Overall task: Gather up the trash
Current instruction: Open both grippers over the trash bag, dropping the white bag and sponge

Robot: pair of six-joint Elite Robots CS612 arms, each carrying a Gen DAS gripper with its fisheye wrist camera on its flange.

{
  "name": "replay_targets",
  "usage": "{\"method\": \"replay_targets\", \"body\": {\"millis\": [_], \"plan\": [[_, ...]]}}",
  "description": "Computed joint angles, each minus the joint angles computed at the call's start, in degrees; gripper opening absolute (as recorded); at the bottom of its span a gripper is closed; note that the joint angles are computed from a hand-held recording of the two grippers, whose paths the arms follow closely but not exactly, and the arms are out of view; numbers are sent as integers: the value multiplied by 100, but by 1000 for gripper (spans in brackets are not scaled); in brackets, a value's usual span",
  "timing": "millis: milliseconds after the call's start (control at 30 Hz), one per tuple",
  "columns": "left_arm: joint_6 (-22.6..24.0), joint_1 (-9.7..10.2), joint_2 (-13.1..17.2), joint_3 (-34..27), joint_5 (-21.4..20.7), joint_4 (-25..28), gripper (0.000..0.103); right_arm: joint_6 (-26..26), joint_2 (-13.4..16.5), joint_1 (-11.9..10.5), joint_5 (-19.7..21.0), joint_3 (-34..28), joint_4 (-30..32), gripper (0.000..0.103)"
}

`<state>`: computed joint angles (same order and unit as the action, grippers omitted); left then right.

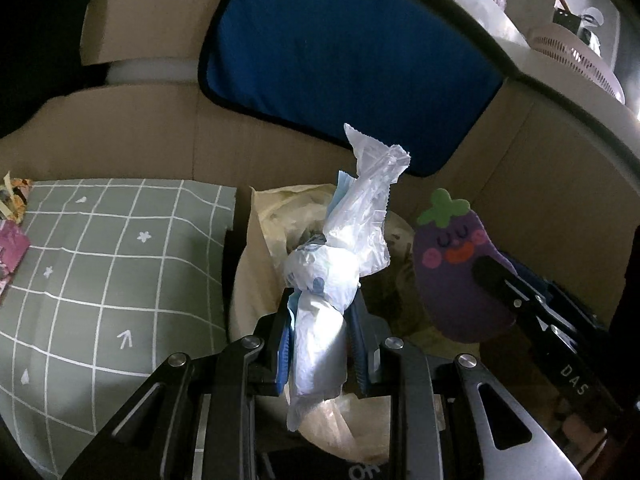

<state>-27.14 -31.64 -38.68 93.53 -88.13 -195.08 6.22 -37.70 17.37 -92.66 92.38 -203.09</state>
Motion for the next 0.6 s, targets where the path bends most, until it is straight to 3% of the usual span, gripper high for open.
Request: {"method": "replay_targets", "body": {"millis": [333,400,533,600], "plan": [[-12,53,46,-120,-309,164,27,225,69,-74,160,-60,175,31],[-66,103,73,-159,-486,118,31,307,79,-92,206,-48,132,32],[-152,179,83,-163,-822,-30,50,412,80,-101,200,-13,105,39],[-224,171,22,-82,-781,-108,51,452,72,-91,178,-4,133,41]]}}
